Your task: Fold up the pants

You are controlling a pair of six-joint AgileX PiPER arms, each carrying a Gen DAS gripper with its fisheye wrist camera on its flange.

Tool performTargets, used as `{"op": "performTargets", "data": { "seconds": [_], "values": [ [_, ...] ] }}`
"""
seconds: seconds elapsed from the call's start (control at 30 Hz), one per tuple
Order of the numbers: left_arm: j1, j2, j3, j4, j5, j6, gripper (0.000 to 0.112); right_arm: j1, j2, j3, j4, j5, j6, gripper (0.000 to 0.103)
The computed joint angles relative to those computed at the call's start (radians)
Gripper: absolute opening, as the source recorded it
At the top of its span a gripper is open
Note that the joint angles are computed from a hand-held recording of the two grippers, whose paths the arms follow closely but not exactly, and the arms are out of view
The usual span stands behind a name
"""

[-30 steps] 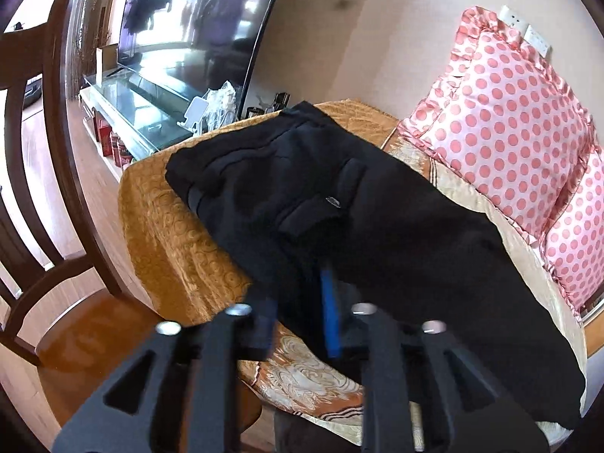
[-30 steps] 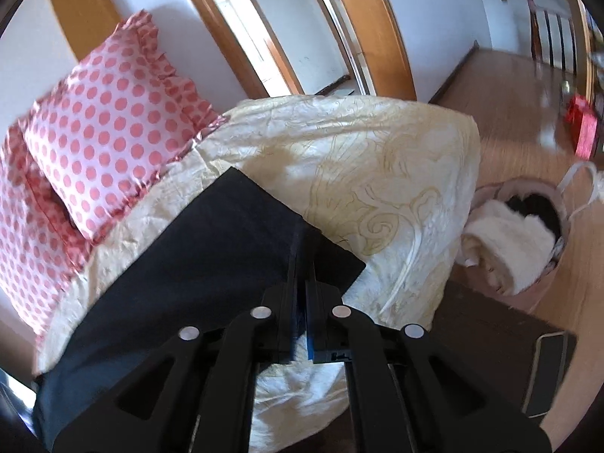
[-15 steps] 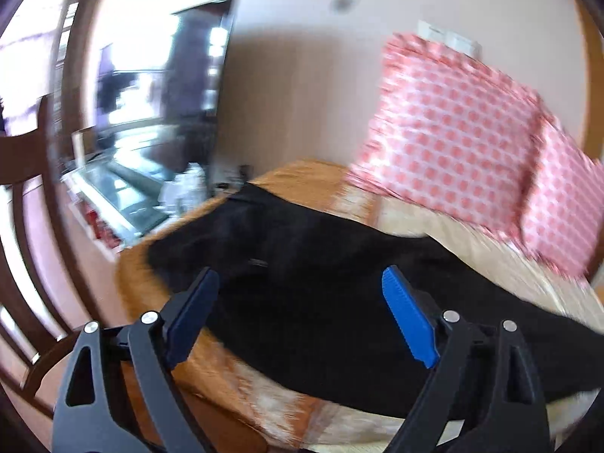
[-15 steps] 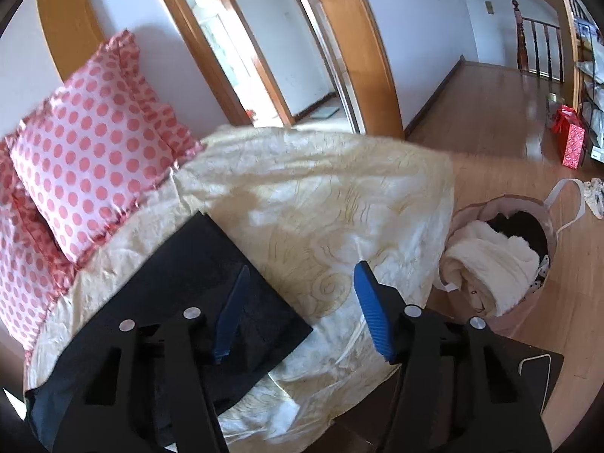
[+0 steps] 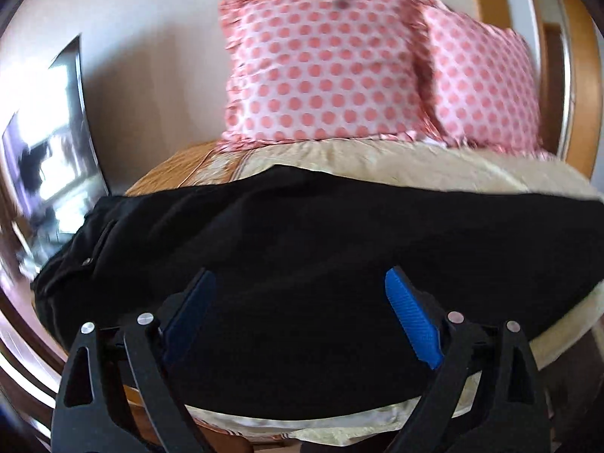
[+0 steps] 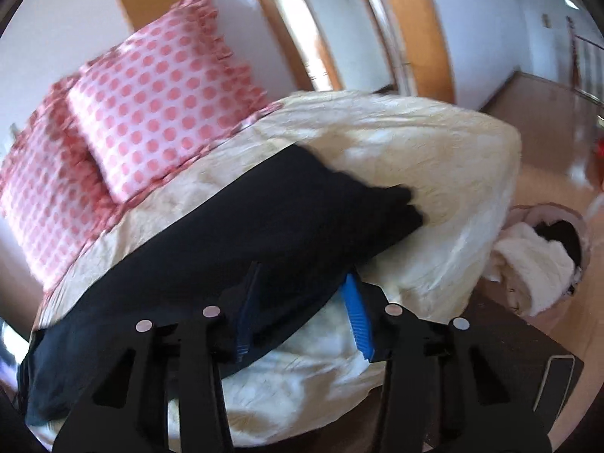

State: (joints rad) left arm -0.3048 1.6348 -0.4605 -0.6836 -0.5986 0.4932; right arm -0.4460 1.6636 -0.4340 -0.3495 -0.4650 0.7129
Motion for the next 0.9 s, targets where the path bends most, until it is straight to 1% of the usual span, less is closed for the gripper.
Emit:
{"op": "performTargets", "data": {
  "seconds": [0.07,0.1,0.2,0.23,0.3,0.33,0.37,0.4,0.5,0.57,0.6,0.7,0.73,0.77,0.8,0.83,0.9],
  "values": [
    [-0.036,0.021,0.003,-0.022,-0.034,0.017,0.094,-0.046,0.019,-0.017,-0.033,-0.009,0.069,0.040],
    [-0.039,0.027,0.004,-0.017,-0.038,0.011,0.095,-0.064,0.028,-0.028,-0.045,-0.009,0.089,0.038],
    [-0.019,0.042,0.003,0.041,-0.010,-0.049,0.095,-0.072,0.055,-0.054,-0.003,-0.003,0.069,0.019],
    [-0.003,0.049,-0.002,0.074,0.011,-0.083,0.095,-0.074,0.061,-0.059,-0.007,-0.006,0.071,0.010],
    [0.037,0.063,-0.016,0.153,0.068,-0.161,0.095,-0.073,0.059,-0.067,-0.026,-0.005,0.082,0.008],
    [0.062,0.074,-0.024,0.208,0.097,-0.215,0.096,-0.057,0.042,-0.066,-0.004,-0.002,0.057,0.007],
    [0.084,0.084,-0.024,0.270,0.107,-0.278,0.096,-0.045,0.022,-0.061,0.002,-0.012,0.041,0.007],
    [0.083,0.093,-0.015,0.292,0.080,-0.301,0.097,-0.022,0.000,-0.065,0.021,-0.004,0.019,0.007],
    [0.073,0.108,-0.009,0.289,0.053,-0.297,0.100,0.086,-0.079,-0.104,0.040,0.041,-0.007,0.007],
    [0.068,0.113,-0.005,0.286,0.036,-0.302,0.101,0.196,-0.116,-0.162,0.007,0.077,0.018,0.007],
    [0.067,0.115,-0.003,0.288,0.031,-0.307,0.101,0.240,-0.121,-0.186,-0.001,0.088,0.025,0.007],
    [0.067,0.117,0.005,0.300,0.013,-0.326,0.101,0.423,-0.093,-0.303,-0.105,0.109,0.117,0.007],
    [0.070,0.114,0.005,0.304,0.014,-0.329,0.101,0.509,-0.055,-0.370,-0.181,0.114,0.185,0.007],
    [0.073,0.112,0.006,0.309,0.014,-0.336,0.101,0.557,-0.027,-0.410,-0.236,0.114,0.236,0.007],
    [0.079,0.107,0.004,0.321,0.023,-0.344,0.101,0.632,0.028,-0.475,-0.330,0.101,0.323,0.007],
    [0.091,0.099,0.005,0.349,0.035,-0.366,0.101,0.690,0.076,-0.527,-0.418,0.092,0.400,0.007],
    [0.135,0.065,0.016,0.465,0.066,-0.469,0.101,0.783,0.169,-0.623,-0.585,0.090,0.543,0.006]
  ]
}}
